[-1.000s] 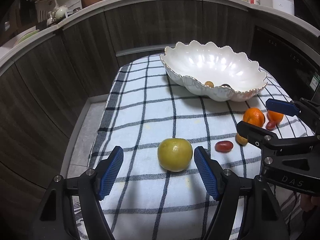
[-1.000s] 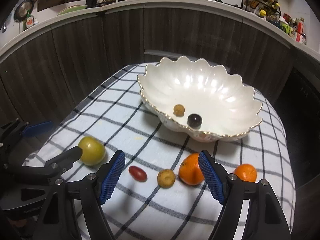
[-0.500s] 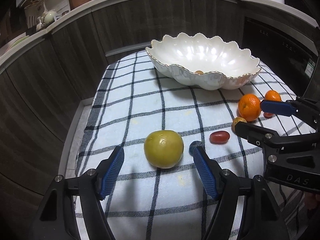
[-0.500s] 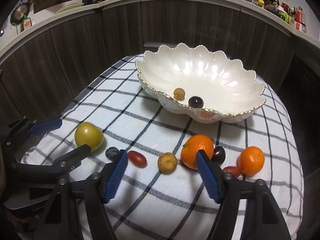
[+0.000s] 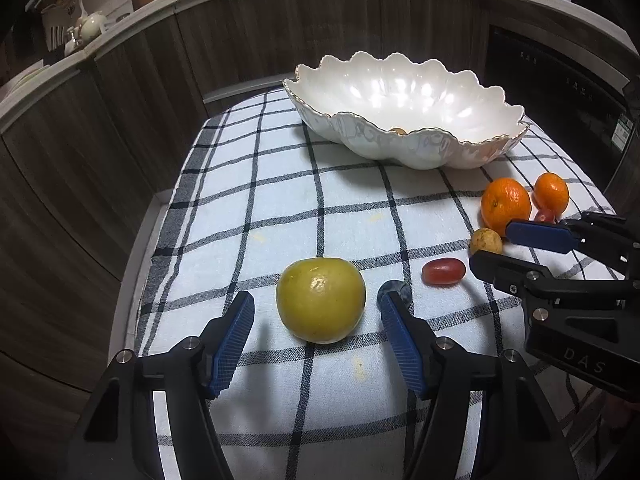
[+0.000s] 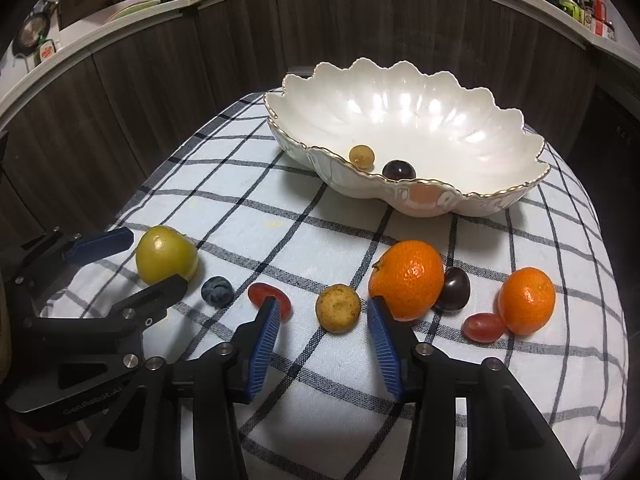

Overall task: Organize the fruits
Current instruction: 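Grasp the yellow-green apple with the left tool while the right tool grasps the small brown fruit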

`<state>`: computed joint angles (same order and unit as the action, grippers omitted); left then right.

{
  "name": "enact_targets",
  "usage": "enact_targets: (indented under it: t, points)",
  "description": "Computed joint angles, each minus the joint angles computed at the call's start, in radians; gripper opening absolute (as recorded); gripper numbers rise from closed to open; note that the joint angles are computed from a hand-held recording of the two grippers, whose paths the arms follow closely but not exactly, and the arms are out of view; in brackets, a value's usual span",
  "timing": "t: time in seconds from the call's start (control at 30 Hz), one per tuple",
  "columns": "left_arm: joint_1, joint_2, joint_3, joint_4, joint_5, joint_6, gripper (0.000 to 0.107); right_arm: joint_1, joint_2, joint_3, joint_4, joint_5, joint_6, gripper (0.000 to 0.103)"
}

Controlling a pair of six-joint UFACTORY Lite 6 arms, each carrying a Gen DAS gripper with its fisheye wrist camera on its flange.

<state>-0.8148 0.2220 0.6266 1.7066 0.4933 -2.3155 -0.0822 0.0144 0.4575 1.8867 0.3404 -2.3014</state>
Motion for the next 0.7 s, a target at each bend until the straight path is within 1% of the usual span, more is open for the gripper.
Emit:
enact_targets:
  t: [0.03,0.1,0.3,0.43,0.53,0.7]
  points:
    - [0.004,0.005,0.004,0.005,-0.002,-0.001,0.065,-0.002,0.011,0.005,0.001,0.003,-0.001,0.044]
    - [0.010,0.013,0.009,0.017,-0.010,-0.007,0.060,-0.004,0.031,0.015,0.006,0.007,-0.001,0.042]
    - [0.039,0.040,0.021,0.067,-0.044,-0.043,0.051,0.000,0.066,0.027,0.055,0.014,-0.033,0.041]
    - [0.042,0.052,0.025,0.088,-0.046,-0.067,0.050,-0.018,0.089,0.040,0.030,0.029,0.017,0.035]
    - [0.048,0.062,0.031,0.093,-0.048,-0.074,0.049,-0.021,0.099,0.049,0.020,0.033,0.051,0.035]
    - [0.055,0.065,0.031,0.109,-0.050,-0.093,0.048,0.003,0.119,0.059,0.063,0.012,0.041,0.034]
